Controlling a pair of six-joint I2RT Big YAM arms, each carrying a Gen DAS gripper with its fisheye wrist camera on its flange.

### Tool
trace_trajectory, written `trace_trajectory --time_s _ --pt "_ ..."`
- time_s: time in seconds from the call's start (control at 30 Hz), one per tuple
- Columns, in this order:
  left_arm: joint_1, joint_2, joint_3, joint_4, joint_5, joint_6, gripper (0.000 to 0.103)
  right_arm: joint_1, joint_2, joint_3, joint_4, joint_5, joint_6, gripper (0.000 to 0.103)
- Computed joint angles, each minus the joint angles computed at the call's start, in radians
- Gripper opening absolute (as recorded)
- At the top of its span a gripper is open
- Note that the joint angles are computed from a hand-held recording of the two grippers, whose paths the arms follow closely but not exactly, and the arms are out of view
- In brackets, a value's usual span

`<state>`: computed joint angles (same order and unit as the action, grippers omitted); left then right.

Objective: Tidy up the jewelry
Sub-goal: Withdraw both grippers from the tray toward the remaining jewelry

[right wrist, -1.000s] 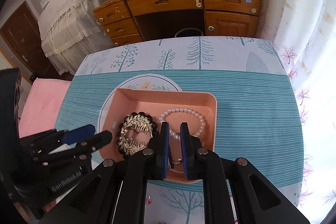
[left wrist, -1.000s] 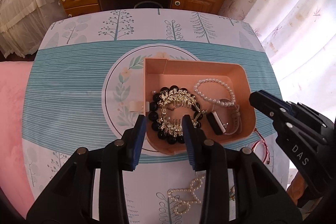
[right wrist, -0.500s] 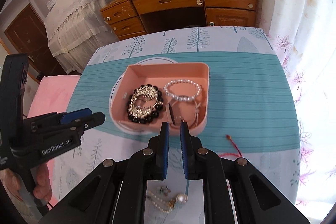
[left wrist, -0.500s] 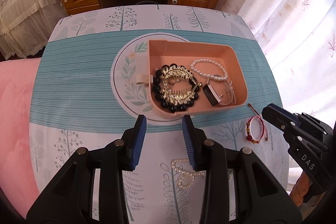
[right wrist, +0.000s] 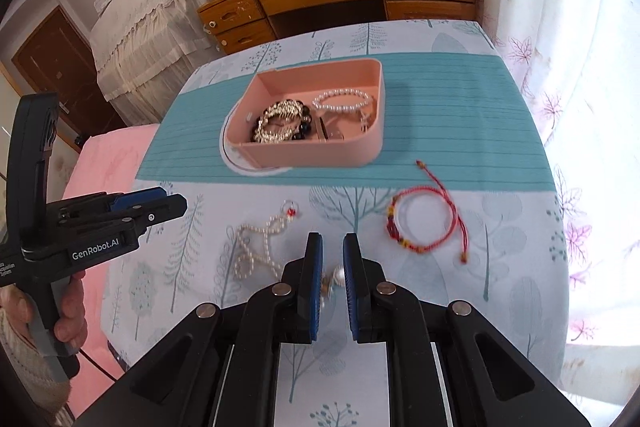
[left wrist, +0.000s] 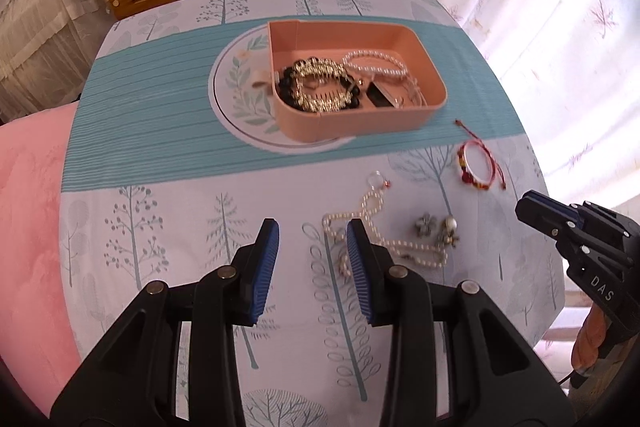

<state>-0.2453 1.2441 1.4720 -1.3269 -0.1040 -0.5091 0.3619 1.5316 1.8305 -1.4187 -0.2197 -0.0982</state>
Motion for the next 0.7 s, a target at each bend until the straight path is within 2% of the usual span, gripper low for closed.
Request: trace_trajectory --time_s 0.27,0.47,0.7 --pt "-0.025 -0.032 -0.071 -0.006 0.074 -0.031 0.032 -0.028 -0.107 -0.150 -0.001 0.003 -0.011 0.011" --pt "-0.030 -0.032 -0.123 0.010 0.143 -0.052 0.032 -0.064 -0.122 -0.214 0.005 0.013 -0.014 0.011" --pt "-0.016 -0.013 -0.138 0.030 0.190 -0.056 0.032 -0.076 -0.057 -0.154 0.025 0.011 -0.056 0.011"
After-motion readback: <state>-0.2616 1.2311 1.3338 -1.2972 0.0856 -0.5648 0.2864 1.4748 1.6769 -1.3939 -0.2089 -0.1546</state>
